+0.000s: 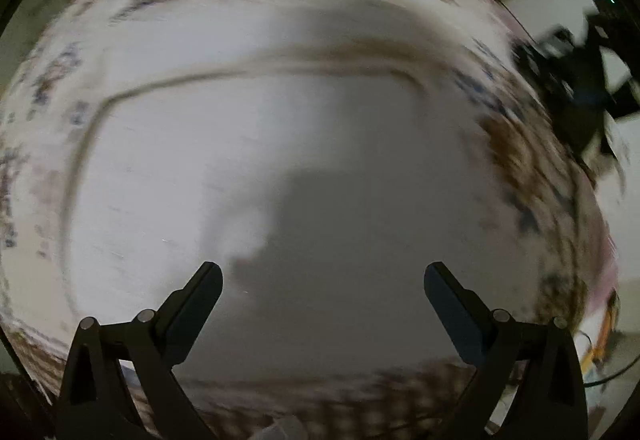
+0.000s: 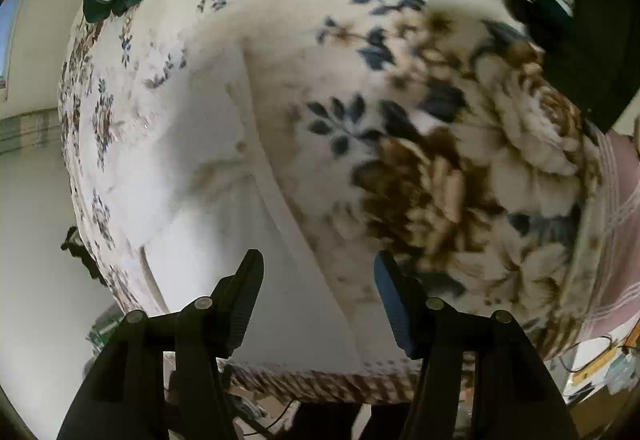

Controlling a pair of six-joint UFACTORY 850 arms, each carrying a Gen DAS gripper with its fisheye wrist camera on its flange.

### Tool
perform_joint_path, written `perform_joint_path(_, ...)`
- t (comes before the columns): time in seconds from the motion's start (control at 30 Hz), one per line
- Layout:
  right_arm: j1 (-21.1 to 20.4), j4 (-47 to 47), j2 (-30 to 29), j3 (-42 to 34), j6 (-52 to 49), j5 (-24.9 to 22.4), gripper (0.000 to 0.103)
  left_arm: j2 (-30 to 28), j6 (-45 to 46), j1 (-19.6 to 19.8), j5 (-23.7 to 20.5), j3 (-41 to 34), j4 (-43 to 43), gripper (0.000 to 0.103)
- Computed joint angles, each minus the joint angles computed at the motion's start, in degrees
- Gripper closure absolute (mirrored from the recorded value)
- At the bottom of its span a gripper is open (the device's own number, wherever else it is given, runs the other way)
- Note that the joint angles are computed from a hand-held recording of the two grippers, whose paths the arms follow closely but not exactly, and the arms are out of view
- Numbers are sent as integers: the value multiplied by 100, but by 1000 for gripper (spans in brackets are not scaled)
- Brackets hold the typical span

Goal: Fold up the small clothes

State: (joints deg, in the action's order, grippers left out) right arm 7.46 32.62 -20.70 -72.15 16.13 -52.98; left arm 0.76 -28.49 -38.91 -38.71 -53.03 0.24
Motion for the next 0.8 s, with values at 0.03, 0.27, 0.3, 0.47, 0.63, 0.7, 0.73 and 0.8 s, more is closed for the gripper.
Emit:
perform_joint_path(0.03,-89,66,49,95,-205,-34,43,-95,-8,-133,-9,-55,-83,0)
perform_joint_path(0.27,-539,919,-1004,-509,-2026,-197,43,-1471,-898,-1268,0,-729,-93,11)
perform_joint_path(0.3,-575,1062,-1282,-748,-2245,-252,43,-1675,-992,-1360,-17,-853,-117,19)
perform_joint_path(0.47,-617,1847,-2634,-2086,-2719,-565,43,-2211,-1946,-1679,-354,-1275,894,78)
perform_joint_path(0.63,-454,2223,-3958,-3700,-2498,-860,43,-1966,-2383,-1629,-209,-1184,1054,97)
perform_joint_path(0.7,-393,2358,-4408,-4284,-2297,-897,43,-1792,-2487,-1611,-146,-1103,1071,97)
perform_joint_path(0.73,-371,2493,-4548,-4468,-2322,-889,46,-1744,-2537,-1618,-137,-1094,1107,97)
perform_joint_path(0.8,-311,2487,-4678,-4710,-2394,-685,96,-1665,-2610,-1635,-174,-1105,1154,98)
